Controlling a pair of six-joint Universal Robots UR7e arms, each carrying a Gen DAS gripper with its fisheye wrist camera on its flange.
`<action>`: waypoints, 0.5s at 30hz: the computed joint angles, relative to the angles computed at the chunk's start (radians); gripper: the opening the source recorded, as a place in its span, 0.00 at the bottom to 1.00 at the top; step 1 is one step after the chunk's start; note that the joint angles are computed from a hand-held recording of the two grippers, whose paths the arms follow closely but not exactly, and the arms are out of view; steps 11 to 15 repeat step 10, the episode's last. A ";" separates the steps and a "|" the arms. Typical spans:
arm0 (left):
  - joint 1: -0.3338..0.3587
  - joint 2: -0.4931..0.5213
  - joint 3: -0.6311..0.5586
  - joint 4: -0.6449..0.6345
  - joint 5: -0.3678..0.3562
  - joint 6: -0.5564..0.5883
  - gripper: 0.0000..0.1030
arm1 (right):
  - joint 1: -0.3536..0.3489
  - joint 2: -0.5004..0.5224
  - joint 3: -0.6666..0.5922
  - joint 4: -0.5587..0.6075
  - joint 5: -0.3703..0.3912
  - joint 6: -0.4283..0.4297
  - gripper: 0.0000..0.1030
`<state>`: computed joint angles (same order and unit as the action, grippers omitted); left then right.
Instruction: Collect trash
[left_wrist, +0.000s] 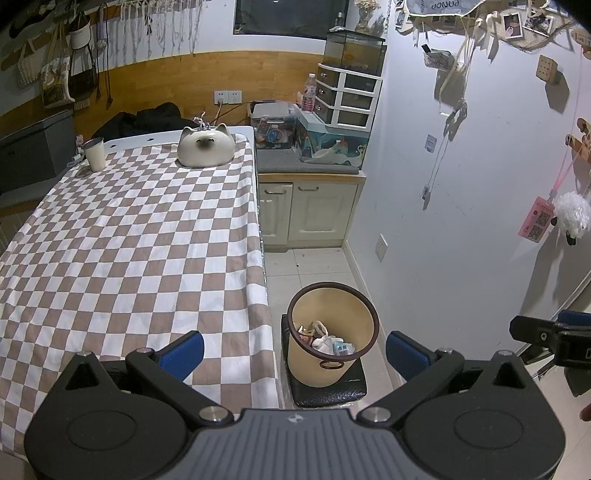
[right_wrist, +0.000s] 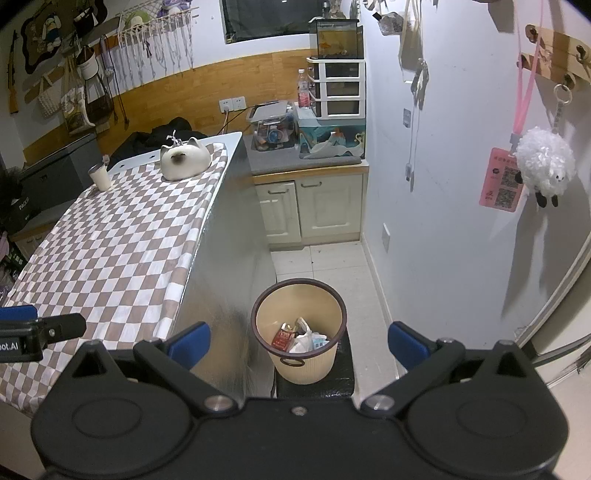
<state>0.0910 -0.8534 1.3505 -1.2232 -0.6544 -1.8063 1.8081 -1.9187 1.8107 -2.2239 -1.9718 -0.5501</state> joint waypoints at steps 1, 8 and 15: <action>0.000 0.000 0.000 -0.001 0.000 0.001 1.00 | 0.000 0.000 0.000 0.000 0.000 0.000 1.00; 0.000 0.002 -0.003 0.003 0.000 -0.001 1.00 | -0.003 0.000 -0.002 0.003 0.002 -0.002 1.00; 0.000 0.002 -0.003 0.003 0.000 0.000 1.00 | -0.003 -0.001 -0.001 0.001 0.003 -0.004 1.00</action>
